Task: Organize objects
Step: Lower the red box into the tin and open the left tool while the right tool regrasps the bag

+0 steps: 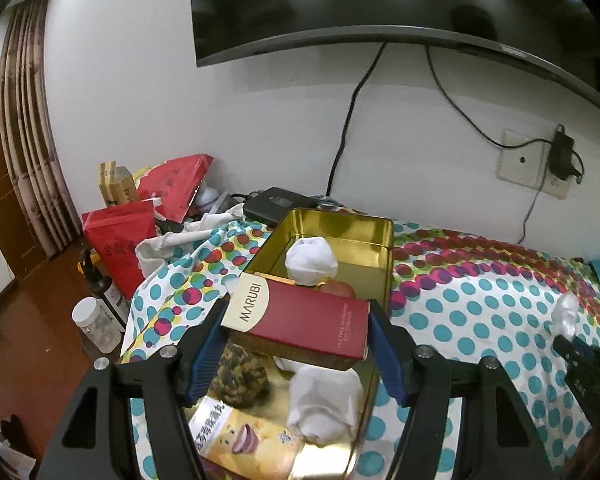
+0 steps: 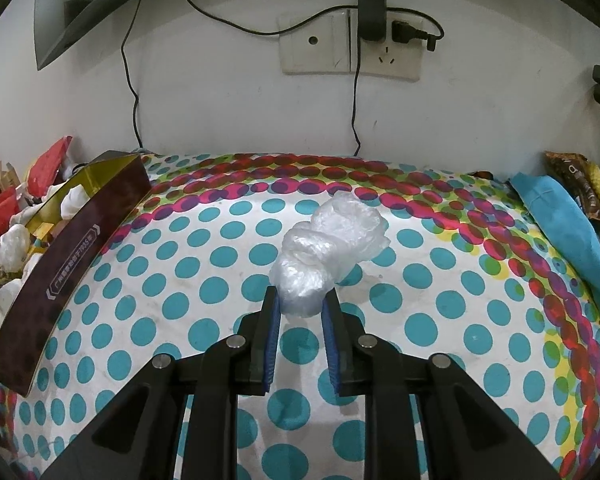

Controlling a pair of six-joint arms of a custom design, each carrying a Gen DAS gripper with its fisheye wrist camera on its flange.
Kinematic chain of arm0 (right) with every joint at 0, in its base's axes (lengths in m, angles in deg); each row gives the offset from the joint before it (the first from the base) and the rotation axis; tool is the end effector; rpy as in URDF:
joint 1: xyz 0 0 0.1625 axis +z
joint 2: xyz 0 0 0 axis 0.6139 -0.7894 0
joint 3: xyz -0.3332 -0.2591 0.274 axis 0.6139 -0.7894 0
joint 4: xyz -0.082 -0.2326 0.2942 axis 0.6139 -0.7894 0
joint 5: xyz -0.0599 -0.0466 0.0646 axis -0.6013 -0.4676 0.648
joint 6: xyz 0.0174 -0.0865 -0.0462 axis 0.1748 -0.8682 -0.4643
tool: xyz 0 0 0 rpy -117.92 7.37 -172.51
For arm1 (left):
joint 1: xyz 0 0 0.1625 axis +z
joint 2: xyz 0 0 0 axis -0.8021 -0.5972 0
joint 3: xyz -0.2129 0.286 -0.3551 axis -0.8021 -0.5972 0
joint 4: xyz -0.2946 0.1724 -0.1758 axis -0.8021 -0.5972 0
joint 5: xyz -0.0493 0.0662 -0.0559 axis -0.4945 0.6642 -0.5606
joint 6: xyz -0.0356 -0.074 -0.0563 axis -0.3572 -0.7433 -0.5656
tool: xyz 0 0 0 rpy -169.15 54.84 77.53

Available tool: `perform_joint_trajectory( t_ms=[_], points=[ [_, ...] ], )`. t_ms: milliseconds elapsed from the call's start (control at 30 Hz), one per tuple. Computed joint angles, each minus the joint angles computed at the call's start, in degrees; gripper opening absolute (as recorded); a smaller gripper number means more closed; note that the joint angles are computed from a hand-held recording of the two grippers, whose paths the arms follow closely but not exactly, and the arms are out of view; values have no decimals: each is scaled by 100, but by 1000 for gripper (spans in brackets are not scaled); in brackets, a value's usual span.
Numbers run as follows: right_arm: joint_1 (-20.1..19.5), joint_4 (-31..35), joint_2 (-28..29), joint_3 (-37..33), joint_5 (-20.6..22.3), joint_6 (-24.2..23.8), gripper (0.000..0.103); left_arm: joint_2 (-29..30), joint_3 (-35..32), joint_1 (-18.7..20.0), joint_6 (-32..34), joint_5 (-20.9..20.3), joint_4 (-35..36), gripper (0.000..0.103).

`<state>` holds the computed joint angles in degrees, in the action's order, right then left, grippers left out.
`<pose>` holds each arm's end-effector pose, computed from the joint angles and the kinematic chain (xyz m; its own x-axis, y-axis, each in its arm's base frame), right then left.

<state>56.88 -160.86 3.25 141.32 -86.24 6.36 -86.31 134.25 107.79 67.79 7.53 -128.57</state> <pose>0.1242 -0.5539 0.0900 -0.7415 0.0879 0.6651 -0.4507 0.6690 -0.5910 -0.1557 -0.5867 0.1769 -0.6593 0.0314 -0.7513 0.6258 0.5768 -0.5250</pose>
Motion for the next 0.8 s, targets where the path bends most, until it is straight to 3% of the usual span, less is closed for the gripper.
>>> perform_joint_trajectory(
  t_ms=[467, 533, 567, 600, 667, 800],
  points=[
    [31, 15, 36, -47, -114, -20, 21, -20, -1424, 552, -450, -436, 2302, 68],
    [45, 25, 49, -65, -134, -54, 21, -7, -1571, 613, -494, -695, 2515, 69],
    [49, 3, 54, -61, -131, -77, 21, 10, -1682, 641, -504, -812, 2766, 74],
    [52, -6, 55, -58, -123, -92, 22, 60, -1761, 638, -515, -717, 2901, 88],
    [54, -32, 55, -47, -99, -117, 22, 167, -1813, 588, -487, -320, 2813, 94],
    [75, -127, 76, -20, 2, -273, 22, 111, -1462, 503, 32, -146, 1839, 96]
  ],
)
